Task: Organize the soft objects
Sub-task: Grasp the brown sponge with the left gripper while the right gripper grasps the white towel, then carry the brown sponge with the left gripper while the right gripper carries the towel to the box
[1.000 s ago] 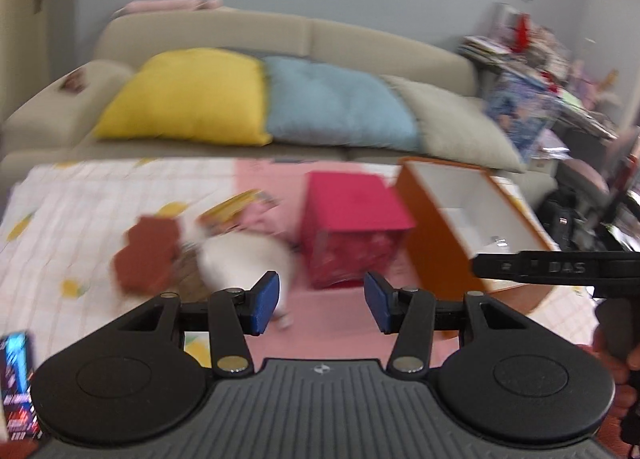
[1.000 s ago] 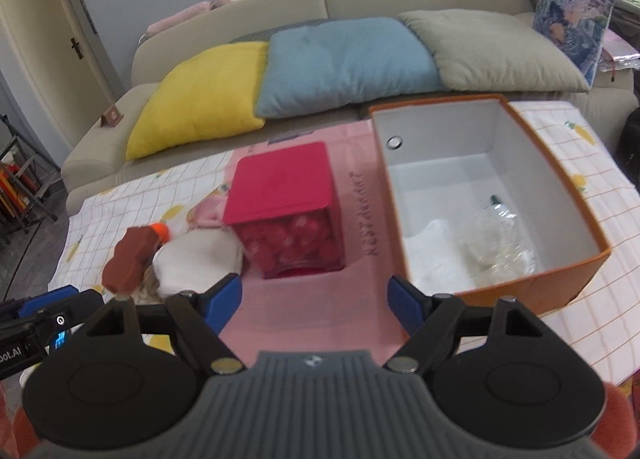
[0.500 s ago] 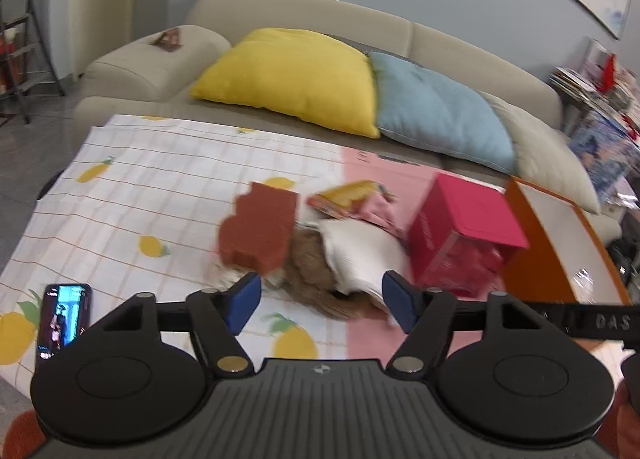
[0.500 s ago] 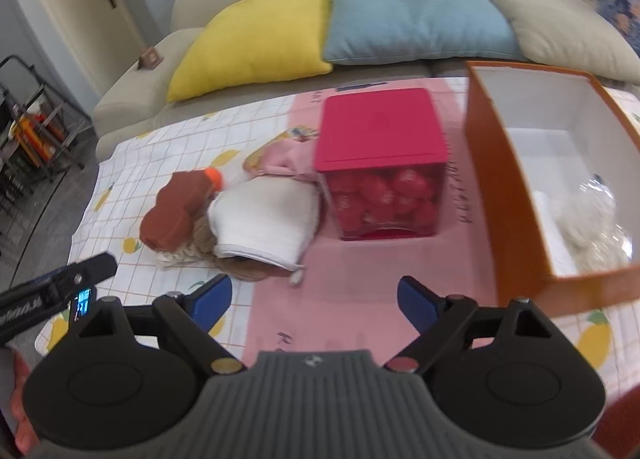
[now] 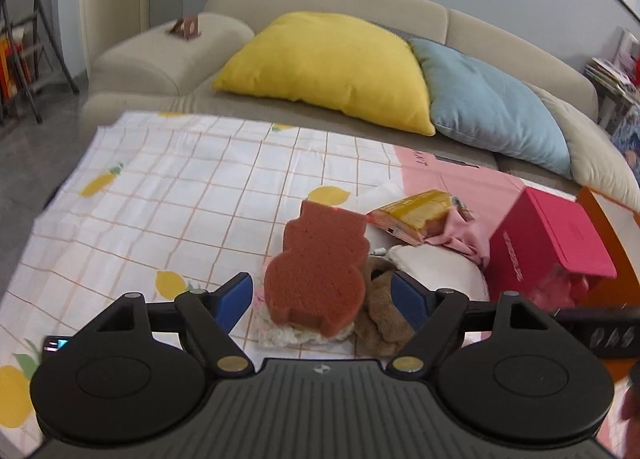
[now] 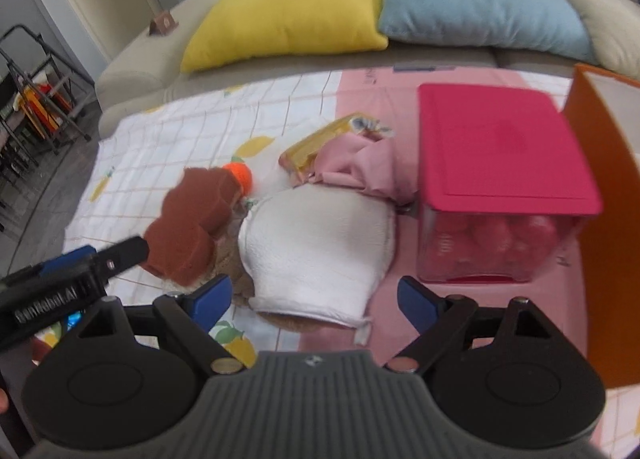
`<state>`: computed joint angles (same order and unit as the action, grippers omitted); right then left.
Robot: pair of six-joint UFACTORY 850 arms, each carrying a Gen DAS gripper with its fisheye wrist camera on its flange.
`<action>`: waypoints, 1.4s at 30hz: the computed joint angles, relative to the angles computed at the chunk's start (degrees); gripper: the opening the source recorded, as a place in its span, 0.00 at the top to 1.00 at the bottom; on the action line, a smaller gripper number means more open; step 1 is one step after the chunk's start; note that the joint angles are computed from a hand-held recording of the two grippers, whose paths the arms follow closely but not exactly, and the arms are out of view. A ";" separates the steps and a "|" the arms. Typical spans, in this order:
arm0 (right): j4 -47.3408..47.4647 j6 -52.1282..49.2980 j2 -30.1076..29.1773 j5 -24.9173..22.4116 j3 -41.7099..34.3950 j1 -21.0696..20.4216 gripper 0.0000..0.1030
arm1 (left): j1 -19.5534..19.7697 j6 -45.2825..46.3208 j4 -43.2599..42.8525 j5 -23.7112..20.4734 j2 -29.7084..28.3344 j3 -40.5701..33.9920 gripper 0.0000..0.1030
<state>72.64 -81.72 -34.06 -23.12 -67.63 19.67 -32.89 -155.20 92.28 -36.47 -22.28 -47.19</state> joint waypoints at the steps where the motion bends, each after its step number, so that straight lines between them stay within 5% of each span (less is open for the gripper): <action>1: -1.97 2.23 -1.13 0.17 -1.06 0.50 0.16 | 0.85 -0.24 -0.01 0.92 -0.40 -0.27 0.10; 10: -12.18 15.88 -8.16 0.00 -8.44 3.19 0.17 | 6.39 -0.81 6.49 7.44 -4.96 -3.13 0.10; 15: -14.01 17.96 -10.45 -3.14 -10.90 2.86 0.34 | 8.12 2.15 7.32 10.98 -6.63 -4.58 0.10; 22: -10.87 13.93 -11.33 -9.21 -11.84 1.71 0.82 | 8.37 11.61 3.14 12.21 -8.72 -6.51 0.15; 28: -8.13 9.45 -9.00 -8.39 -9.83 1.11 0.98 | 6.29 5.32 4.48 9.06 -5.49 -4.16 0.20; 42: -2.12 -1.55 3.39 -16.07 1.02 -7.48 0.98 | -2.88 2.14 -5.09 7.95 2.14 -1.28 0.21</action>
